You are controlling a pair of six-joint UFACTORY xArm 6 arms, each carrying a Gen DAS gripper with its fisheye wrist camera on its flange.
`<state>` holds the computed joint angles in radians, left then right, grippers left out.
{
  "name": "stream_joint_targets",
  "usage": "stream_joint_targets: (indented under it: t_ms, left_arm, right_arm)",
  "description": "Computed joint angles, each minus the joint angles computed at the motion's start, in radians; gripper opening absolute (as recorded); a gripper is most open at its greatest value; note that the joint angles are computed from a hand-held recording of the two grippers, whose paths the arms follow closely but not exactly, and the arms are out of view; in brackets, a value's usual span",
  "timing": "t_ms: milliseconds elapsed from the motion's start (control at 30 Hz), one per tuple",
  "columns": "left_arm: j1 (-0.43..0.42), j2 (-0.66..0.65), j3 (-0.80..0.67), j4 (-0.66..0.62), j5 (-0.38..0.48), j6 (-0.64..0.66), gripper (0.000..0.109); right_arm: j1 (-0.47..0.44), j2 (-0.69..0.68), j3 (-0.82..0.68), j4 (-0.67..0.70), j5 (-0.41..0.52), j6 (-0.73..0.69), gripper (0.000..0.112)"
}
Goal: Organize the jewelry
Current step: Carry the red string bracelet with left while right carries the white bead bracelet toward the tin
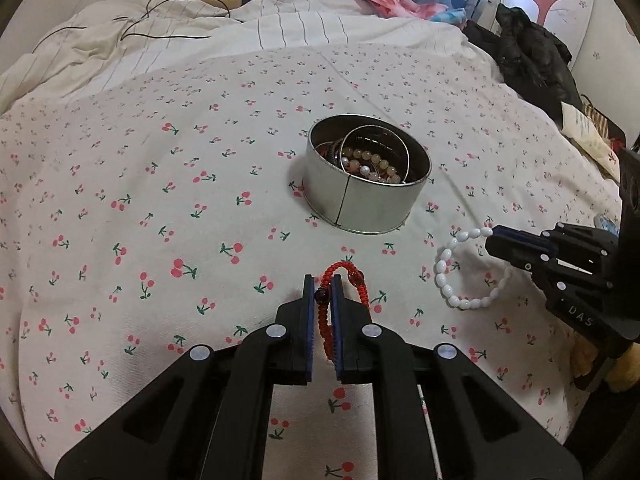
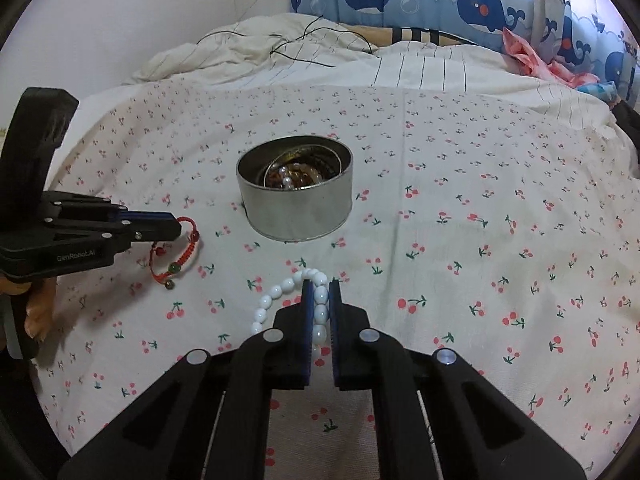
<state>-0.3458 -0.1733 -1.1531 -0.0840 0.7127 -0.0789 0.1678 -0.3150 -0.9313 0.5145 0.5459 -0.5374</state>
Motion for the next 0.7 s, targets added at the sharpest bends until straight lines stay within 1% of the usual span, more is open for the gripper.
stream_joint_targets:
  t_ms: [167, 267, 300, 433, 500, 533, 567, 633, 667, 700]
  left_arm:
    - [-0.003, 0.005, -0.005, -0.008, -0.005, 0.003, 0.007]
    - [-0.006, 0.008, -0.007, 0.011, -0.006, -0.007, 0.007]
    - [-0.005, 0.009, -0.009, 0.015, -0.005, -0.01, 0.007]
    - [-0.006, 0.017, -0.01, 0.063, 0.001, -0.048, 0.007]
    - [-0.006, 0.025, -0.013, 0.077, 0.012, -0.061, 0.007]
    - [-0.007, 0.03, -0.017, 0.079, 0.019, -0.063, 0.007]
    - [-0.008, 0.034, -0.018, 0.089, 0.023, -0.068, 0.007]
    - [-0.009, 0.038, -0.02, 0.107, 0.027, -0.079, 0.007]
    - [-0.009, 0.041, -0.021, 0.109, 0.032, -0.082, 0.008]
    - [-0.008, 0.045, -0.024, 0.113, 0.036, -0.087, 0.008]
  right_arm:
    - [-0.013, -0.003, -0.007, 0.081, 0.009, -0.038, 0.008]
    - [-0.015, -0.004, -0.008, 0.092, 0.006, -0.041, 0.008]
    - [-0.013, -0.001, -0.009, 0.075, 0.004, -0.028, 0.008]
    - [-0.009, 0.028, -0.016, -0.075, 0.006, 0.088, 0.008]
    - [-0.009, 0.043, -0.023, -0.118, 0.025, 0.122, 0.016]
    - [-0.006, 0.045, -0.019, -0.147, 0.016, 0.145, 0.031]
    - [-0.001, 0.043, -0.013, -0.177, 0.006, 0.163, 0.041]
    - [0.002, 0.044, -0.009, -0.21, -0.001, 0.177, 0.042]
    - [0.003, 0.048, -0.01, -0.232, 0.002, 0.192, 0.048]
    - [0.004, 0.054, -0.011, -0.262, 0.007, 0.213, 0.05]
